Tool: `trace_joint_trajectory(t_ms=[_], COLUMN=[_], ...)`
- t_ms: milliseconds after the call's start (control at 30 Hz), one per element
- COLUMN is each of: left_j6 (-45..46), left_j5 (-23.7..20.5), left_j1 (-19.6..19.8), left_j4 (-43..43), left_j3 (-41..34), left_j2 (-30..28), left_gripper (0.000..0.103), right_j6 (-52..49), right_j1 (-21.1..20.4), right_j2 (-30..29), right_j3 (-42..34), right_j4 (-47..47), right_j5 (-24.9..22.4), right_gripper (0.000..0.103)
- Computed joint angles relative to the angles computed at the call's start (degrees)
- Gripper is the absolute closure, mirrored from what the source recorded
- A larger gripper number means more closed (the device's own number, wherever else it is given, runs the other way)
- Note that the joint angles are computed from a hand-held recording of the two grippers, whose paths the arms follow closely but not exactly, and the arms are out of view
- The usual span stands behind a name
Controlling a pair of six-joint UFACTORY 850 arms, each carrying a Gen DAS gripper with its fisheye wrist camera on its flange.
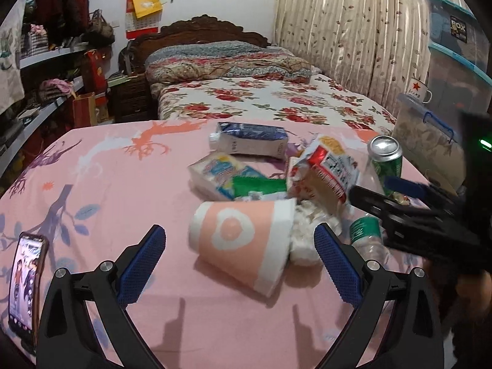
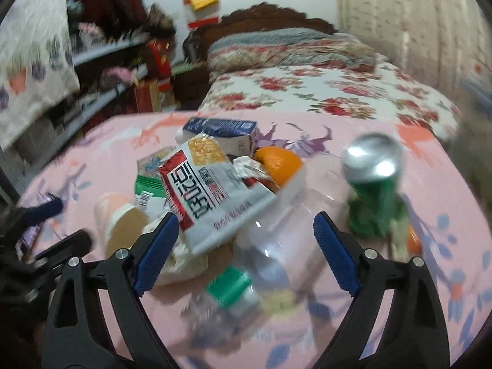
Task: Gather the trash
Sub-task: 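Grasp the silver foil wrapper with the right tool, then lift the foil wrapper with the right tool while the left tool grasps the orange-white paper cup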
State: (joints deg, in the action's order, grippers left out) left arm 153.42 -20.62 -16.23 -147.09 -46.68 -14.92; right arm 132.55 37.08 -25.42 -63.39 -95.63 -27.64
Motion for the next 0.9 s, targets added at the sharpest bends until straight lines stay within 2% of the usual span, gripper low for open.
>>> trace_joint_trajectory(t_ms=[67,133,233,267,300,367,433,467,700,900], left_j6=[-0.4,-2.2,-4.0,-4.6,-5.1,-5.5,-6.2,-6.4,-8.6,-20.0], left_j5=[-0.4,-0.9,-1.1,-1.3,-1.2,-1.4,-1.6,-1.6,-1.6,-2.9], left_j1=[0.8,1.5,1.8,1.8,1.7,1.6,1.6,1.6,1.7,2.8], left_j4=[0.7,2.8,4.8,5.5,6.0,6.6,7.3,7.5,9.4,20.0], left_j3=[0.4,0.5,0.3,0.2,0.1,0.0,-0.1,-0.2,-0.7,-2.2], left_j2=[0.3,0.3,0.1,0.0,0.0,-0.2,-0.3,-0.4,-0.7,-1.7], left_gripper=[0.011,0.011,0.011,0.011,0.011,0.011,0.011,0.011,0.011,0.011], right_j6=[-5.0,-11.1,-15.2,-16.2,-18.2,-20.7,-16.9,-15.2,-0.1,9.3], right_j1=[0.0,0.0,-0.2,-0.1,-0.1,0.0,0.5,0.7,2.8,4.1], right_j2=[-2.1,-4.2,-5.6,-5.8,-5.8,-5.6,-4.5,-3.6,2.0,5.3], right_j3=[-2.6,-5.4,-7.5,-7.7,-7.9,-7.8,-6.2,-5.1,1.9,6.6], right_j4=[2.3,6.1,8.4,8.8,9.4,10.4,7.2,5.9,-3.7,-7.9], right_j5=[-1.2,-2.3,-3.0,-3.2,-2.8,-2.4,-3.2,-3.0,-4.4,-4.9], right_gripper=[0.011,0.011,0.012,0.024,0.046,0.064,0.072,0.082,0.084,0.084])
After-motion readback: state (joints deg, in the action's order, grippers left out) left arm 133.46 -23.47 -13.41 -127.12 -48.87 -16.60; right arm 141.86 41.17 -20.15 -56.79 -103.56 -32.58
